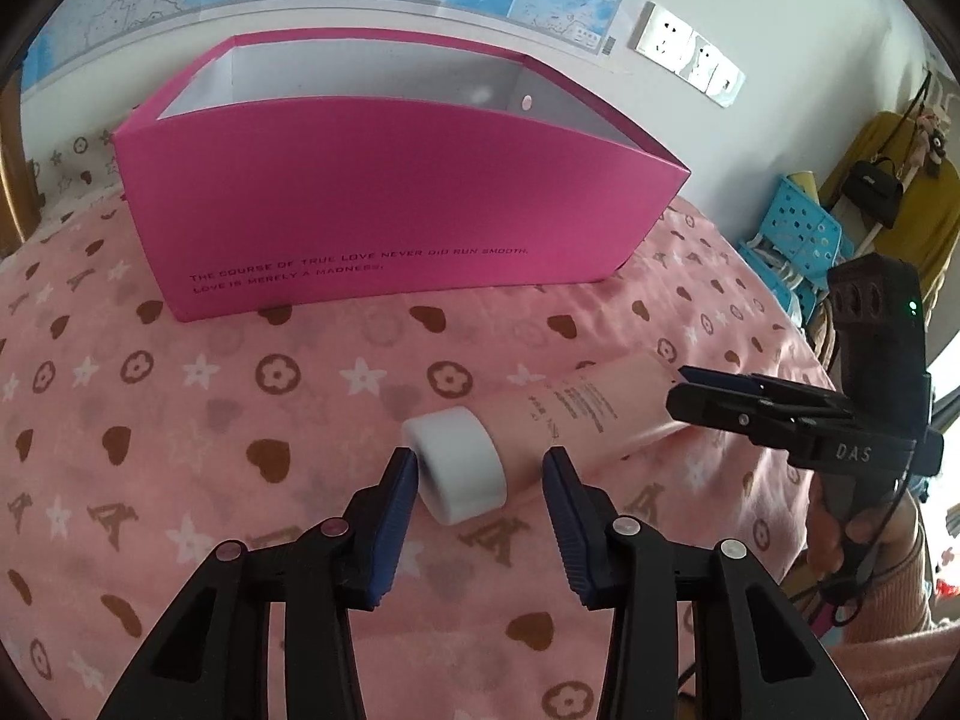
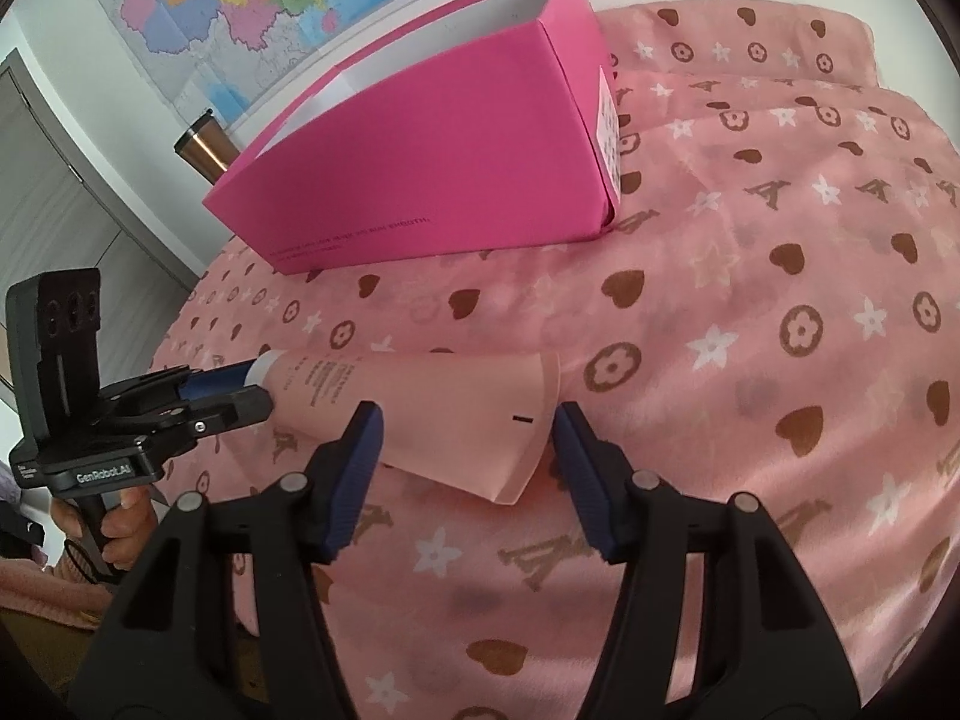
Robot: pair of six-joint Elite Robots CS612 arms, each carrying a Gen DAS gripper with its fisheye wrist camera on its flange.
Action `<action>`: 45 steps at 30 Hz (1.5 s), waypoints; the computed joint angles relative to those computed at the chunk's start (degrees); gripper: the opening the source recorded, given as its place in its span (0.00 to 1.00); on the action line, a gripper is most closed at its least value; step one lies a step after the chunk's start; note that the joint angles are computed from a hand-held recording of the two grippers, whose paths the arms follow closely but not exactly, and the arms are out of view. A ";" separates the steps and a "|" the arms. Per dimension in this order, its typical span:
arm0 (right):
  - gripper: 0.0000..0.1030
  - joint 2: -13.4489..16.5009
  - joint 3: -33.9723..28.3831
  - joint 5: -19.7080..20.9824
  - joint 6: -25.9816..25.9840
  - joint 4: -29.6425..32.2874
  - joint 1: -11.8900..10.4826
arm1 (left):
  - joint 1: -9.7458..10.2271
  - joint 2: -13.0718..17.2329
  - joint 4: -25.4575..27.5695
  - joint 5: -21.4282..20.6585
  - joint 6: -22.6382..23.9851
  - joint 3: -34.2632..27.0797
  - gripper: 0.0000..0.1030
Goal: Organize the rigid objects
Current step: 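Close the right gripper on the peach tube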
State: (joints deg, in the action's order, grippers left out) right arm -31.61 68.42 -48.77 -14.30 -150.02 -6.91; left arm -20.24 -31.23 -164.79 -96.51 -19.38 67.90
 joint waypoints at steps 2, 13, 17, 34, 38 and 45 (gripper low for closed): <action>0.60 0.11 -0.13 0.38 0.02 0.17 -0.07 | 0.01 -0.20 -0.17 -0.38 0.03 0.39 0.42; 0.60 0.16 0.01 0.83 0.49 -0.28 -0.14 | -0.17 -0.34 0.32 0.18 0.38 0.33 0.42; 0.60 0.17 0.02 0.77 0.55 -0.26 -0.13 | -0.21 -0.22 0.41 0.37 0.25 0.07 0.43; 0.59 0.42 -0.73 0.10 0.42 -0.07 0.05 | -0.07 0.08 0.40 0.33 -0.14 -0.43 0.44; 0.55 0.37 -0.57 -0.82 0.43 -0.84 0.13 | -0.15 0.02 0.21 0.58 0.46 -0.34 0.44; 0.54 -0.02 0.03 -1.27 0.00 -2.01 0.17 | -0.14 -0.17 -0.70 0.63 0.54 0.08 0.44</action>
State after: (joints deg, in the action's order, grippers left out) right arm -31.63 68.45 -50.05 -14.31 -152.03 -6.74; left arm -20.38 -31.40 -165.48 -95.87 -18.85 67.98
